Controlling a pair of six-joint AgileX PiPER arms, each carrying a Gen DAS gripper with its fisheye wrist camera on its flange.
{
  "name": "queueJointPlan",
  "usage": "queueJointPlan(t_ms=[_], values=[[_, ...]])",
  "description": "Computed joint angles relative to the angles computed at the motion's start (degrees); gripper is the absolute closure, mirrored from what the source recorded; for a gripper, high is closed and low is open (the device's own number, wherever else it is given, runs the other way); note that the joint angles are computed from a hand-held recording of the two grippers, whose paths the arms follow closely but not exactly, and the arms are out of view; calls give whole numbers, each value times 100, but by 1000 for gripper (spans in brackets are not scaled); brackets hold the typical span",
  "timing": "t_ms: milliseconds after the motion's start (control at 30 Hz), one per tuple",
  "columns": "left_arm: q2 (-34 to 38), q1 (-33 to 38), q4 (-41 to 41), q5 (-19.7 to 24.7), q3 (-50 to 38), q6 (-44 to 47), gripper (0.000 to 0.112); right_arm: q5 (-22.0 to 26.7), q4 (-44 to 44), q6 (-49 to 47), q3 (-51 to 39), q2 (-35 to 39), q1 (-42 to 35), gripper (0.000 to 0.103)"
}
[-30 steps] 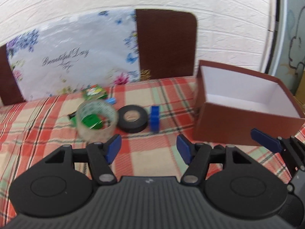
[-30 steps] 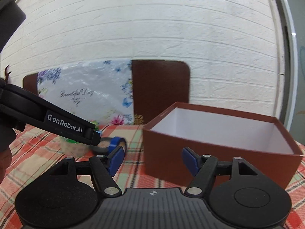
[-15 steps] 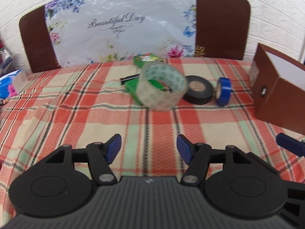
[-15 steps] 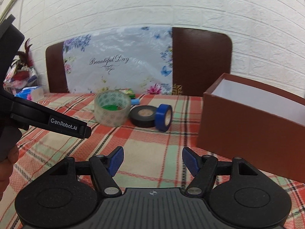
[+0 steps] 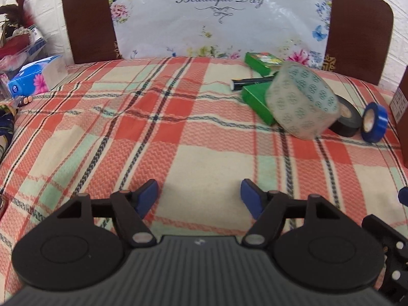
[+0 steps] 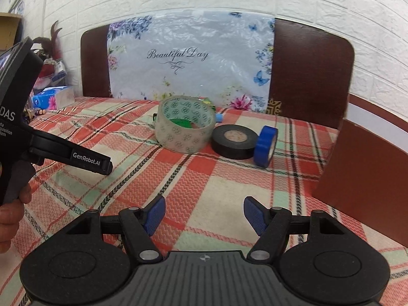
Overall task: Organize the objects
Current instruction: 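Move the left tool back toward the clear packing tape roll, then grasp the clear packing tape roll by its rim with the left tool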
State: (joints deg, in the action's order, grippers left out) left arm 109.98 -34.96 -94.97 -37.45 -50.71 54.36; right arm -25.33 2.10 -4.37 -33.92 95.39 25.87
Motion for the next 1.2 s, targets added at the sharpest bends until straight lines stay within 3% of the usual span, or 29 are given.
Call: queueJointPlan(t_ms=[233, 333, 467, 533, 667, 733, 867, 1000, 1100, 1167, 1200], values=[[98, 256, 787, -58, 196, -751, 25, 424, 42, 92, -709, 547, 96, 36], [198, 355, 1623, -163, 409, -1649, 19, 550, -12, 138, -1037, 750, 116, 35], [181, 483, 2686, -260, 753, -2915, 18, 494, -299, 368, -1531, 1038, 145, 22], [174, 487, 2968, -344, 862, -3275, 18, 413, -105, 123, -1844, 1256, 212, 21], [193, 490, 3175, -415, 919, -3533, 17, 546, 456, -582, -2694, 1800, 337, 20], [191, 521, 3302, -419, 953, -3651, 16, 630, 871, -1005, -3065, 2037, 393, 12], [182, 560, 3449, -430, 998, -3799, 16, 796, 377, -485, -3261, 2104, 293, 15], [175, 568, 3499, -434, 1020, -3847, 16, 626, -18, -149, -2724, 1741, 246, 21], [135, 553, 3364, -343, 981, -3636, 16, 348, -237, -154, -1826, 1171, 215, 33], [-11, 515, 3257, -80, 963, -3375, 16, 434, -266, -368, -1235, 748, 183, 98], [-187, 525, 3481, 175, 1045, -3584, 17, 638, -350, -402, -1009, 563, 138, 97]])
